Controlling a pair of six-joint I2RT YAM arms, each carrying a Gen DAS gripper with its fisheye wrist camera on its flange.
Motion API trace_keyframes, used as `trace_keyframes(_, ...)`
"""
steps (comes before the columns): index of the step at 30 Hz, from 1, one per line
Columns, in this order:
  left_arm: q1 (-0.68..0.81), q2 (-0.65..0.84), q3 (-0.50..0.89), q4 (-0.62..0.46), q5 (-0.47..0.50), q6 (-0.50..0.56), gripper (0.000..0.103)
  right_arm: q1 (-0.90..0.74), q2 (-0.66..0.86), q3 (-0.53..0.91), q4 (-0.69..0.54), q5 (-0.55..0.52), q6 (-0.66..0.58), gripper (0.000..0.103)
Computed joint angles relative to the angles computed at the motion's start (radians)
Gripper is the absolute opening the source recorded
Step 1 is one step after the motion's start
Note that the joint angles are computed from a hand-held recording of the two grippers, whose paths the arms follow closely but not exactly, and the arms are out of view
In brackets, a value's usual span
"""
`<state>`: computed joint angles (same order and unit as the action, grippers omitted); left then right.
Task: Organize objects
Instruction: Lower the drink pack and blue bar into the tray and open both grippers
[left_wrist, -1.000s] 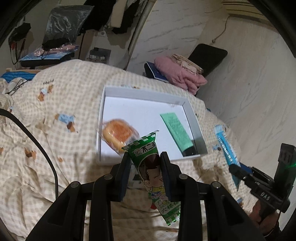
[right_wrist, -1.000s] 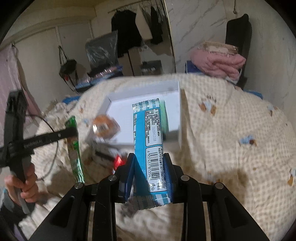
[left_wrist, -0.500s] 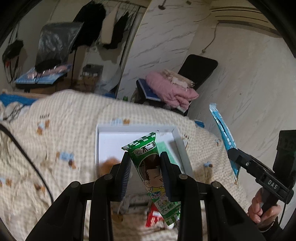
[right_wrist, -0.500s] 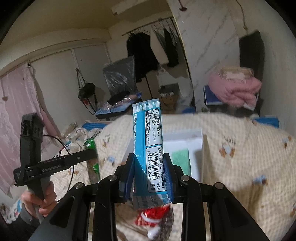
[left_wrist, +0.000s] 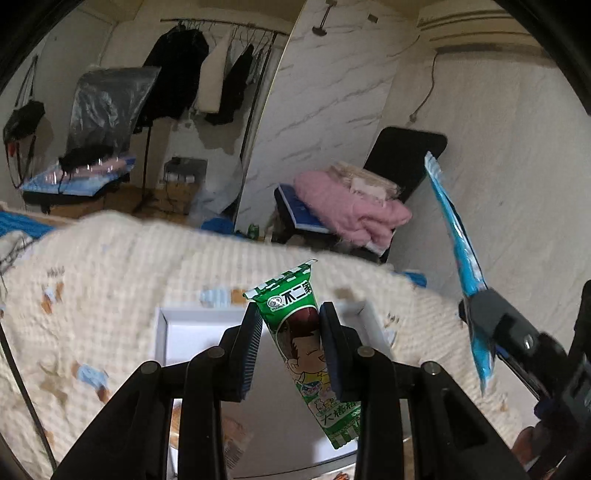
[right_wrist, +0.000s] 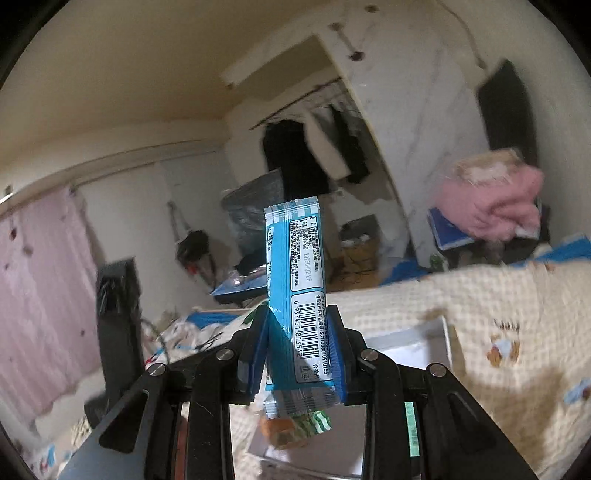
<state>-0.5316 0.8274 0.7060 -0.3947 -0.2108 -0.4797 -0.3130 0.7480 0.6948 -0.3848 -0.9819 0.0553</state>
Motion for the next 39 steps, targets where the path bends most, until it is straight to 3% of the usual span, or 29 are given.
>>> trace_keyframes(3, 0.037, 0.014, -0.094, 0.082, 0.103, -0.014, 0.035, 0.005, 0.035, -0.077, 0.061, 0.037, 0.012, 0.031)
trace_keyframes(6, 0.043, 0.043, -0.134, 0.101, 0.08, -0.005, 0.035, 0.024, 0.055, -0.128, 0.085, 0.103, -0.025, 0.031)
trace_keyframes(9, 0.081, 0.07, -0.161, 0.122, 0.119, -0.018, 0.035, 0.049, 0.082, -0.153, 0.096, 0.148, -0.056, 0.031)
trace_keyframes(19, -0.03, 0.13, -0.156, 0.07, -0.088, 0.005, 0.034, 0.277, 0.127, -0.203, 0.035, 0.447, -0.21, 0.031)
trace_keyframes(22, -0.035, 0.133, -0.154, 0.07, -0.094, 0.004, 0.034, 0.358, 0.087, -0.223, 0.021, 0.577, -0.245, 0.031)
trace_keyframes(26, 0.0, 0.104, -0.17, 0.084, -0.039, 0.007, 0.036, 0.373, 0.101, -0.24, 0.043, 0.617, -0.263, 0.031)
trace_keyframes(29, 0.027, 0.085, -0.179, 0.075, 0.005, -0.001, 0.047, 0.383, 0.084, -0.248, 0.04, 0.634, -0.274, 0.031)
trace_keyframes(33, 0.037, 0.044, -0.204, 0.1, 0.044, 0.001, 0.074, 0.407, 0.108, -0.25, 0.056, 0.665, -0.282, 0.032)
trace_keyframes(35, 0.031, 0.005, -0.22, 0.114, 0.058, 0.0, 0.078, 0.421, 0.11, -0.245, 0.055, 0.675, -0.271, 0.033)
trace_keyframes(38, 0.015, -0.028, -0.218, 0.096, 0.041, -0.008, 0.078, 0.417, 0.088, -0.246, 0.044, 0.658, -0.263, 0.059)
trace_keyframes(39, 0.007, -0.04, -0.216, 0.085, 0.025, -0.015, 0.079, 0.421, 0.072, -0.25, 0.045, 0.664, -0.261, 0.059)
